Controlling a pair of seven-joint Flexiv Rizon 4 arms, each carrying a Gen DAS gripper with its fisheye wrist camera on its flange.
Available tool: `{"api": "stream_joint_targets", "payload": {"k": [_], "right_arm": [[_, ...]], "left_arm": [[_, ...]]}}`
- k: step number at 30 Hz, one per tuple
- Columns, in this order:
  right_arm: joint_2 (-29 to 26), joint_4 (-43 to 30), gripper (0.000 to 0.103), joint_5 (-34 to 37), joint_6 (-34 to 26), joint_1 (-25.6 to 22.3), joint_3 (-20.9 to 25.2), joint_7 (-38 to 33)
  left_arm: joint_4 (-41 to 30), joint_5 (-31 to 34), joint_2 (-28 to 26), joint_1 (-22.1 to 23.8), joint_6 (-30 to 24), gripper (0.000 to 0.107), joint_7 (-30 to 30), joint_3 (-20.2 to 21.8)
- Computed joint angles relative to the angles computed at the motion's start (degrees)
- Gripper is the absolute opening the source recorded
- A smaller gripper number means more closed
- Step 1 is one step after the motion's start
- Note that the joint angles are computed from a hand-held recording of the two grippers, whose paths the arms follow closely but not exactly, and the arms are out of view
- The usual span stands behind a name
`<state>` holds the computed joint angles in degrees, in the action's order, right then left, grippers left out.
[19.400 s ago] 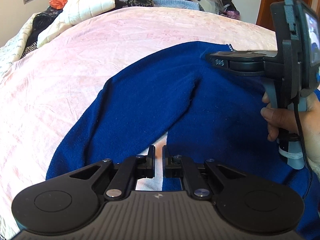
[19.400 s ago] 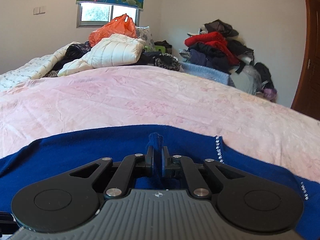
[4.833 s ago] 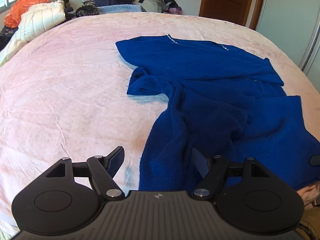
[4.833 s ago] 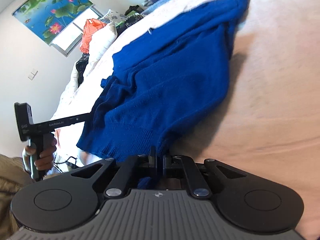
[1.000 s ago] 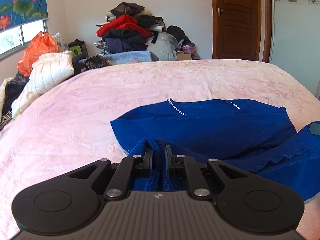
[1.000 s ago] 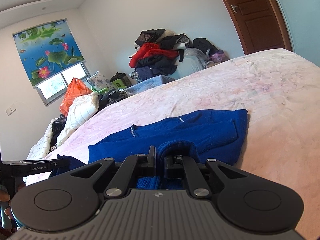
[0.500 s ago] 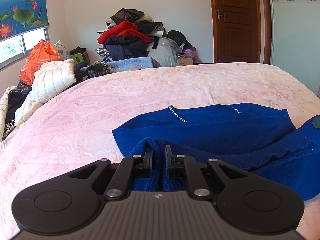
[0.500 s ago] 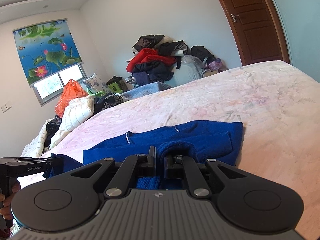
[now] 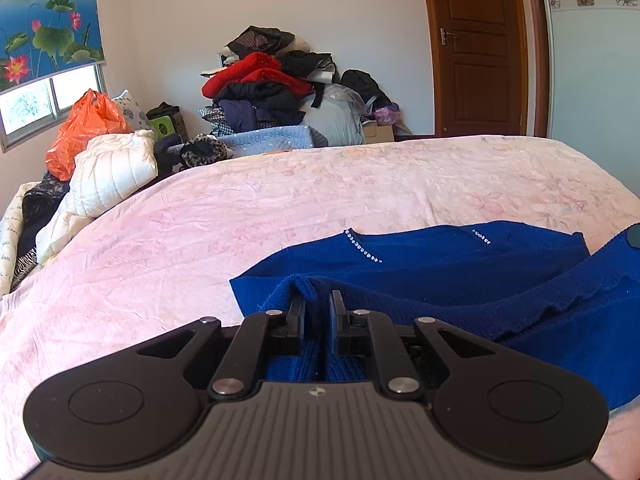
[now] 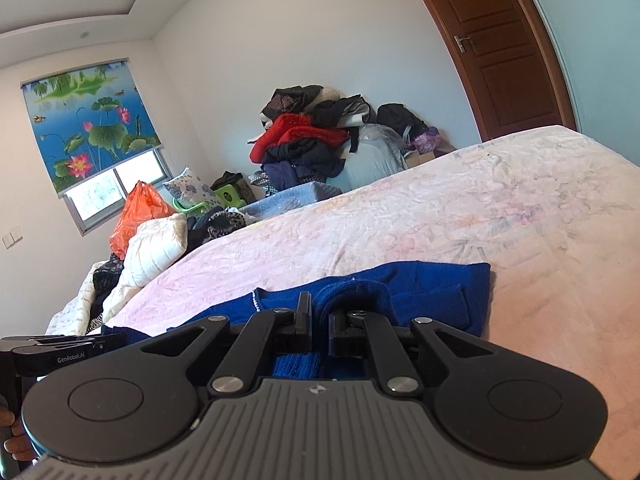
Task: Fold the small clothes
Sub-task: 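Lift the hem with both grippers and fold it toward the collar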
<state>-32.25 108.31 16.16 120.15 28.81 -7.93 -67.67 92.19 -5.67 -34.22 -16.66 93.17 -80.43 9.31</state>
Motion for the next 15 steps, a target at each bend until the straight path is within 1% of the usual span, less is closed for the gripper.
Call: {"api": "stream_joint_targets", "payload": {"k": [15], "right_arm": [[-2.21,-2.85,0.012,0.58,-0.54,-0.02,-1.20,1.42]], "left_arm": [[-4.36,1.33,-1.82,-2.03,-1.79,0.011,-1.48,3.13]]}}
